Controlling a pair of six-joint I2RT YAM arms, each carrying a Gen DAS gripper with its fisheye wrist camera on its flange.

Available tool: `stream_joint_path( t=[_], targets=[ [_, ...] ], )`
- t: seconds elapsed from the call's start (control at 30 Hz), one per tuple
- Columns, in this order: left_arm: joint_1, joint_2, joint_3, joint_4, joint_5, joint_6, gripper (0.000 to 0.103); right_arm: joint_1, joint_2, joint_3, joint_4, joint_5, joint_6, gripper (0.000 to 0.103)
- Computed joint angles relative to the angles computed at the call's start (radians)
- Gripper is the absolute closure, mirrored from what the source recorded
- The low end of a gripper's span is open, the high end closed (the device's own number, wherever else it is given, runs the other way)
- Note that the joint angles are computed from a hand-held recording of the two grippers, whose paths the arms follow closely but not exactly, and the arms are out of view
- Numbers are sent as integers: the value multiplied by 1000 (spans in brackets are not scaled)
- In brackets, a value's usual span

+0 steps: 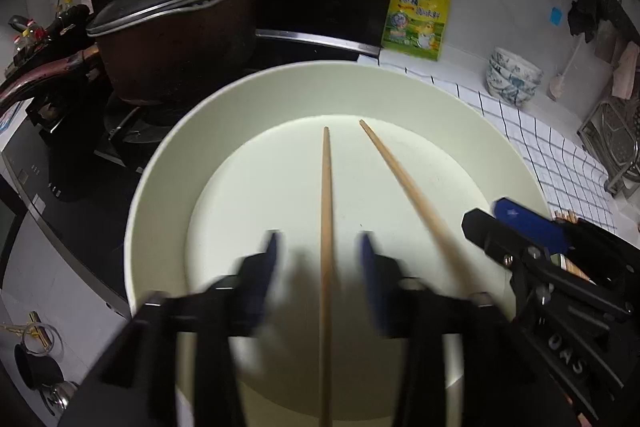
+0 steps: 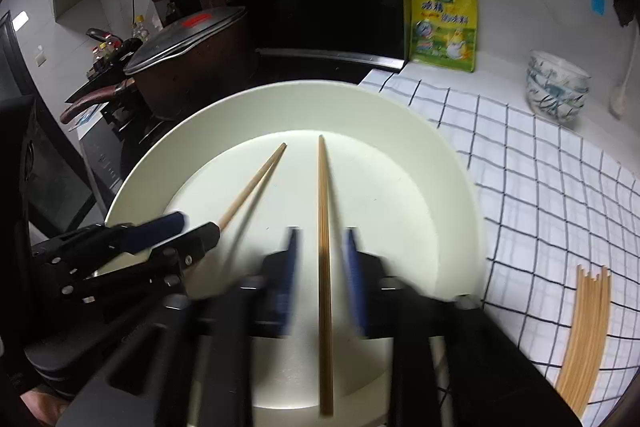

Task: Organize utensils
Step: 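Carry both chopsticks into the cream basin and open both tools, then withdraw both open tools from the basin back over the chopstick row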

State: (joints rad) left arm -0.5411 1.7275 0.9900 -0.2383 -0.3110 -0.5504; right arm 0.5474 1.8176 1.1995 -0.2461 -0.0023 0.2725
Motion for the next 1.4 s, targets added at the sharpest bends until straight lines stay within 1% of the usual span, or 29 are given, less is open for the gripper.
stream_joint_path(
  t=[0.03, 0.07, 0.3, 0.43, 0.57, 0.7, 0.8, 0.87, 0.9, 1.13, 1.33, 1.4],
  targets=[
    [-3, -18, -15, 11, -30, -6, 29, 1, -16, -15, 13, 22, 0, 62],
    [-2, -38, -32, 25, -40, -6, 27, -2, -31, -28, 24, 31, -3, 63],
    [-4, -86, -54, -1, -75, -47, 26, -29, -93, -95, 60, 29, 1, 62],
    [-37, -116, -75, -19, -118, -72, 26, -41, -130, -139, 69, 23, 3, 62],
    [-92, -137, -88, -28, -170, -96, 26, -50, -203, -216, 90, 26, 10, 62],
    [-161, -144, -86, -28, -219, -124, 19, -56, -301, -300, 97, 59, 5, 59],
    [-230, -140, -73, -22, -264, -146, 13, -85, -399, -382, 97, 76, -4, 54],
    [-273, -129, -53, -26, -286, -159, 11, -117, -460, -434, 98, 77, -14, 52],
    [-293, -118, -40, -30, -293, -165, 9, -136, -490, -458, 94, 74, -20, 51],
    [-408, -13, 71, -59, -304, -218, 7, -327, -705, -608, 34, 20, -66, 46],
    [-471, 87, 167, -58, -282, -236, 7, -465, -802, -675, -21, -26, -118, 45],
    [-488, 128, 211, -67, -276, -231, 7, -527, -825, -700, -32, -56, -138, 44]
  ],
)
